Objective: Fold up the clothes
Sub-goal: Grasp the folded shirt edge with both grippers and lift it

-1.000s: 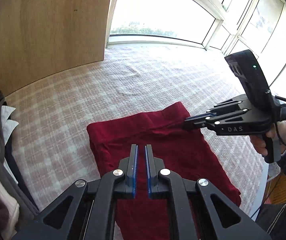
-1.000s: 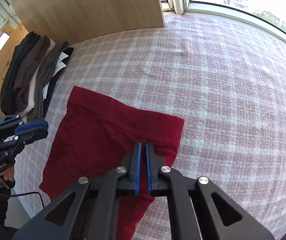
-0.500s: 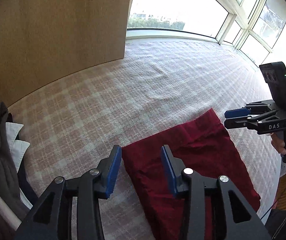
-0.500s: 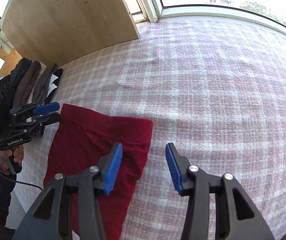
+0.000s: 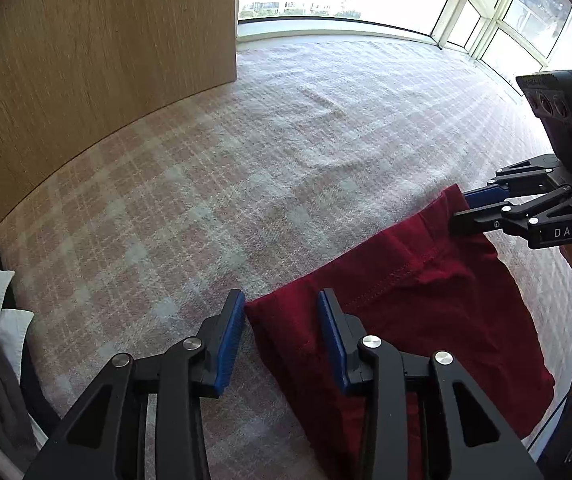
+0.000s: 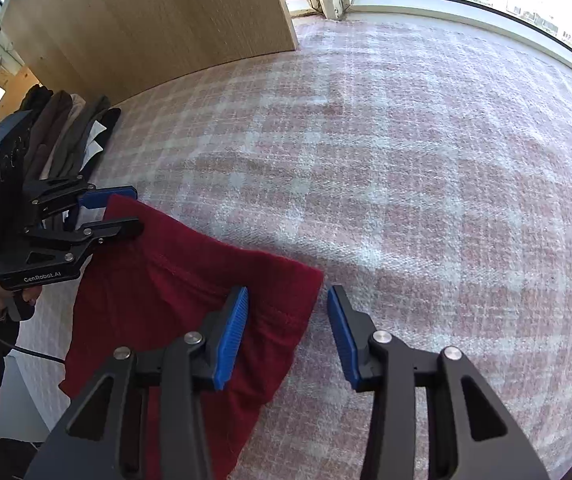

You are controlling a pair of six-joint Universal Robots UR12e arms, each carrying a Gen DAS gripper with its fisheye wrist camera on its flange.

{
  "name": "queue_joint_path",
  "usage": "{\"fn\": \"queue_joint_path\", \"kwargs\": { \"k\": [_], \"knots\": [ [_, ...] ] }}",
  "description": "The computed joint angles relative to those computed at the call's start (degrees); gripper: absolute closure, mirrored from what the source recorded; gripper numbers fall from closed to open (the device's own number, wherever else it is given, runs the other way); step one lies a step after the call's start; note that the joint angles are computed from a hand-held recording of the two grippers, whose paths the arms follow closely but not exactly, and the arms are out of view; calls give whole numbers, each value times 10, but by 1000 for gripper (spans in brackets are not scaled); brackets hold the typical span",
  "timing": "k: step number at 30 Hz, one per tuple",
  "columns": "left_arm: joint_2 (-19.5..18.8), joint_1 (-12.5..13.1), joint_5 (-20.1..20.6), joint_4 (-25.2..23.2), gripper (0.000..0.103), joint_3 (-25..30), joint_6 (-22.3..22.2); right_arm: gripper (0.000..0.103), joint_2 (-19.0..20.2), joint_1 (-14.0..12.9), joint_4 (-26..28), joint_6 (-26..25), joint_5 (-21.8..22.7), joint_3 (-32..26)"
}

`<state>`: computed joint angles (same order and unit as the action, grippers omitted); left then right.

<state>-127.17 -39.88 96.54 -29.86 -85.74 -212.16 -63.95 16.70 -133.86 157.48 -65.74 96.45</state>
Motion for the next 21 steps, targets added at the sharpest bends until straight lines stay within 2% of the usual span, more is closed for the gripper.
{"fn": "queue_joint_path", "kwargs": {
  "k": [3,4,6,9,12,15,19,21],
  "knots": [
    [3,2,-13,23,91,-10,0,86,-2,-9,6,2,39,3],
    [4,2,-14,30,93,-13,-2,90,-2,-14,10,6,57,4],
    [9,2,-19,63,94,-25,-4,92,-5,-23,18,14,90,6],
    [24,-3,-19,115,94,-49,-1,93,-23,-25,0,3,96,22],
    [47,-22,8,157,94,-72,29,93,-52,-29,-28,-9,112,50],
    [69,-44,30,200,94,-95,51,93,-98,-44,-52,-34,137,93],
    [86,-58,9,198,94,-109,62,93,-147,-46,-71,-69,138,139],
    [85,-55,8,171,94,-102,63,93,-155,-41,-62,-87,121,141]
  ]
}}
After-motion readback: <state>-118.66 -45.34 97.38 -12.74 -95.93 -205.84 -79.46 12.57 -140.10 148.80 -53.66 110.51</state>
